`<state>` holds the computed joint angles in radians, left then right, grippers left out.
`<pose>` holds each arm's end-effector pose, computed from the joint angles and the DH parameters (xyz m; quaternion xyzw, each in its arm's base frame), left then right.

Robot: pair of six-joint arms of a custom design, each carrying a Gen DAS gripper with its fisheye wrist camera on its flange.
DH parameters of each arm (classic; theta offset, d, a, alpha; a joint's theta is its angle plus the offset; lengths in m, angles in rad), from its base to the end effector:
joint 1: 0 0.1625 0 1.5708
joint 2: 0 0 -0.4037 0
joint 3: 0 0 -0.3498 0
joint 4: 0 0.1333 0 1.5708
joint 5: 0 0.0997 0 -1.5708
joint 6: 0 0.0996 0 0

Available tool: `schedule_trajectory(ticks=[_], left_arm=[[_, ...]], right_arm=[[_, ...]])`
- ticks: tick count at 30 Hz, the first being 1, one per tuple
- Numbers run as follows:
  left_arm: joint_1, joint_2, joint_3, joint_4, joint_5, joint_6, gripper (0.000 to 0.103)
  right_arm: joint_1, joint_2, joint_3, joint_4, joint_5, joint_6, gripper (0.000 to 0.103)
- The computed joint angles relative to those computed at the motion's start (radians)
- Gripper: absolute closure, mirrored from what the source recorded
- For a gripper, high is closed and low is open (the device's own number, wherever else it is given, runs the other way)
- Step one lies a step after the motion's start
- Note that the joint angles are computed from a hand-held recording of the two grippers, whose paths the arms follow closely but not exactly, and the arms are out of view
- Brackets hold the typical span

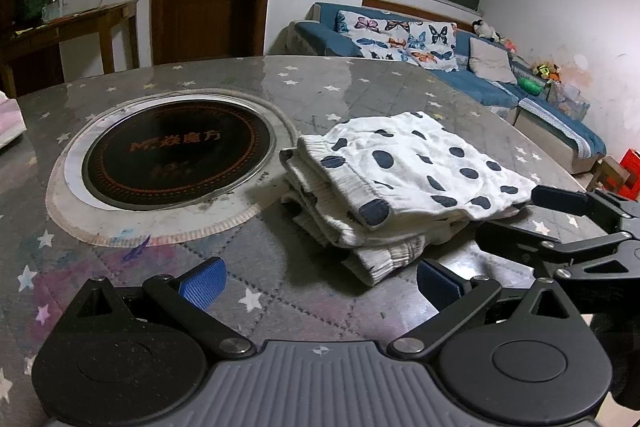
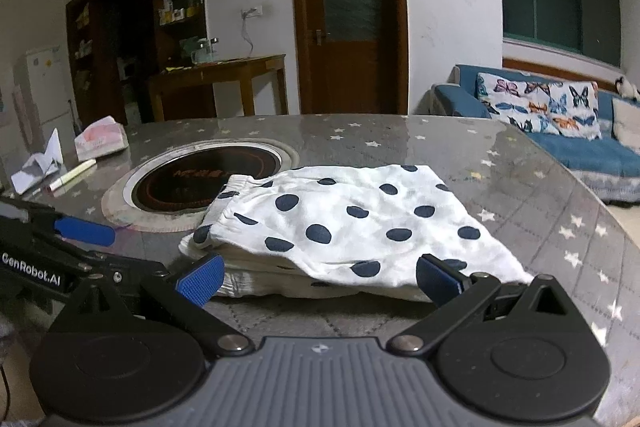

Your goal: Fold clothes

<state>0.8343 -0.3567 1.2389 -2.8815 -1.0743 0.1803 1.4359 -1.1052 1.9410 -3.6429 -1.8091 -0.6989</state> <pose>-0.3549 -0.6605 -0.0049 0.3723 0.8725 -0.2641 0.1743 0.0362 -0.5498 0.3261 0.1590 -0.7964 0.4869 0.3216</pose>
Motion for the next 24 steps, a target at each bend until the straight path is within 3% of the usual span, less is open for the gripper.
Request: schedule_trajectory(ticks=[12, 24], left_arm=[[0.011, 0.023, -0.071, 0.027, 0.04, 0.021, 0.0], [0.035, 0.088, -0.254, 0.132, 0.053, 0.005, 0.0]], right_arm=[[0.024, 0.016, -0.025, 0.055, -0.005, -0.183, 0.0], [0.055, 0.062, -0.09, 0.17, -0.039, -0.356, 0.005]])
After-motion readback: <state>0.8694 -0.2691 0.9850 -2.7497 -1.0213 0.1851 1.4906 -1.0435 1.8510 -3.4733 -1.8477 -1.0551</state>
